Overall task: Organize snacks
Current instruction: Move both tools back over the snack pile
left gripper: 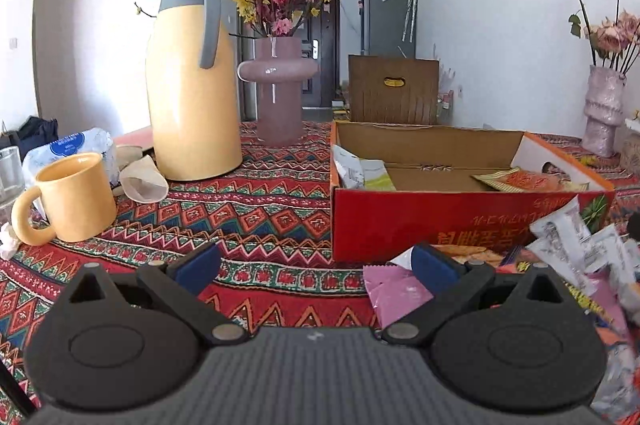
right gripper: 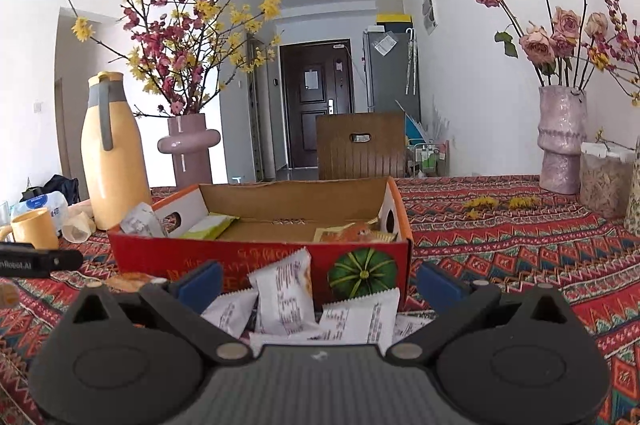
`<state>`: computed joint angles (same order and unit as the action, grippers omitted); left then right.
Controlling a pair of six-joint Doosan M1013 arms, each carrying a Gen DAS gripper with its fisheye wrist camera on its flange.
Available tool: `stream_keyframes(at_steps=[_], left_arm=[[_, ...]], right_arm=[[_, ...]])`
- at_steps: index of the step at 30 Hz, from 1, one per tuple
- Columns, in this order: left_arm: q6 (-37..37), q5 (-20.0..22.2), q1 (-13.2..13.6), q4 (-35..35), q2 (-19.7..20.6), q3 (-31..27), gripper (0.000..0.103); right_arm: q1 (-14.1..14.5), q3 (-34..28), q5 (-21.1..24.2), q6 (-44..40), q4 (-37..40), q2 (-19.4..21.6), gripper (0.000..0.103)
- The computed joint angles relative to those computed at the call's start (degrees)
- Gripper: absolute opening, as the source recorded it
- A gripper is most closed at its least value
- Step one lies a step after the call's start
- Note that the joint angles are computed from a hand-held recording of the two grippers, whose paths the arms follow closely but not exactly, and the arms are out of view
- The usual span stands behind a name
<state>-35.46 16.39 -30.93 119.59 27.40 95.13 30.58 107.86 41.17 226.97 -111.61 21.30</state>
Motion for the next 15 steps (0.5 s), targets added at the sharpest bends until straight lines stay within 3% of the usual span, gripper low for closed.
stream_keyframes(at_steps=[5, 15], left_arm=[[-3.6, 1.3, -0.1, 3.5, 0.1, 0.6, 0.103], [-5.9, 1.5, -0.1, 5.3, 0.1, 0.8, 0.103]], right_arm=[[0.5, 0.3, 2.8, 1.4, -2.7, 0.7, 0.103], [0.4, 1.1, 3.1, 4.0, -5.6, 0.5, 0.103]])
